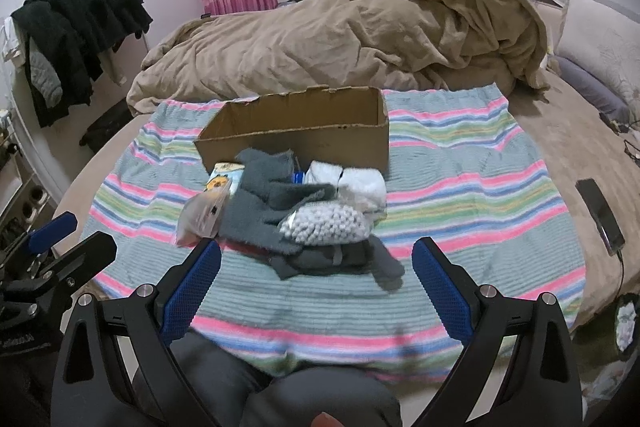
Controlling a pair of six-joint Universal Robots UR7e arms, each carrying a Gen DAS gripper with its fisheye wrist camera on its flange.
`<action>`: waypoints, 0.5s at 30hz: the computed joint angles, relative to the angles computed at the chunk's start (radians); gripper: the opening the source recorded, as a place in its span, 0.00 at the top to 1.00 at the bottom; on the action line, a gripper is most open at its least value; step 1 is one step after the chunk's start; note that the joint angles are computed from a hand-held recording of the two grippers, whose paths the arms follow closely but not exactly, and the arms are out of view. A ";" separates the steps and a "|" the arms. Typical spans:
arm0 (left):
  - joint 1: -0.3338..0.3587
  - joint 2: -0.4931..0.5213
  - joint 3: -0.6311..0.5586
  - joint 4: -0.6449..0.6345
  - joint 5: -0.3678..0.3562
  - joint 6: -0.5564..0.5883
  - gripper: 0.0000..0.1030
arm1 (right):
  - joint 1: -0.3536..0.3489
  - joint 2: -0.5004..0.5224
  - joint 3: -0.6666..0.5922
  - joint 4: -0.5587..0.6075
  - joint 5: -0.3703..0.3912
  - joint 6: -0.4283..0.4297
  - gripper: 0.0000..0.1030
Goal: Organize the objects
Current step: 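Grasp the clear snack bag with left gripper while right grasps the cotton swab bag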
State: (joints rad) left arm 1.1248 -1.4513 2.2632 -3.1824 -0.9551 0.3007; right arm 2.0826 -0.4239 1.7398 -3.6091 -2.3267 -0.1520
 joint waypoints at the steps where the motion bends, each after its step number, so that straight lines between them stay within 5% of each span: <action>1: 0.010 0.014 -0.013 0.004 -0.008 0.005 0.01 | -0.007 0.005 -0.010 0.005 0.000 -0.004 0.05; 15: 0.134 0.247 -0.221 0.022 -0.044 0.068 0.01 | -0.106 0.060 -0.138 0.128 0.025 -0.023 0.05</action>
